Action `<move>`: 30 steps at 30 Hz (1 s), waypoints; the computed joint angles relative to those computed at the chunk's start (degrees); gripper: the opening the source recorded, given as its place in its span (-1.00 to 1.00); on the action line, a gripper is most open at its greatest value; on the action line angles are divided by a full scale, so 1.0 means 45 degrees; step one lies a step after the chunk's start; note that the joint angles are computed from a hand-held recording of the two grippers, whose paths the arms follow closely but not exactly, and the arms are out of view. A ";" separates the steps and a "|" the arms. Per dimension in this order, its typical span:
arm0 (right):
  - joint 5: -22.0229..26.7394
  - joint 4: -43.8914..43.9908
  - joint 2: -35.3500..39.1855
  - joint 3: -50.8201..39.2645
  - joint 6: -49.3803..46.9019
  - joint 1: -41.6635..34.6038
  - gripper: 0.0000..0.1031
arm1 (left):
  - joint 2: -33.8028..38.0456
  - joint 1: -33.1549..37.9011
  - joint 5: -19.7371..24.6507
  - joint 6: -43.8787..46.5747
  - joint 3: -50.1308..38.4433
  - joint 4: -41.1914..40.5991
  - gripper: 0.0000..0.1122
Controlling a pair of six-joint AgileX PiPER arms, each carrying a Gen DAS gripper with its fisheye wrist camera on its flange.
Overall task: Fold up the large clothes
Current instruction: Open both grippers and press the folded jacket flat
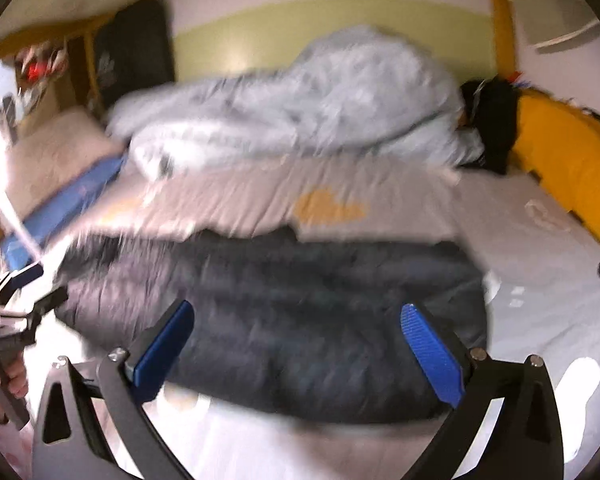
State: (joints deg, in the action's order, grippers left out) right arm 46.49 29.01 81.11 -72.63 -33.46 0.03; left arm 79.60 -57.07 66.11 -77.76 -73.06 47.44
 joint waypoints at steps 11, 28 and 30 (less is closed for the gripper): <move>-0.1330 -0.3933 0.4020 -0.1771 0.4147 0.1073 1.00 | 0.1647 0.3583 -0.2898 0.1176 0.0724 -0.2101 0.83; -0.1549 -0.5188 0.4941 -0.1911 0.3695 0.1380 1.00 | 0.3128 0.4325 -0.2147 0.2371 -0.0337 -0.2505 0.63; -0.1521 -0.4763 0.4404 -0.1574 0.3458 0.1149 1.00 | 0.2189 0.3726 -0.2496 0.1642 0.0172 -0.2079 0.56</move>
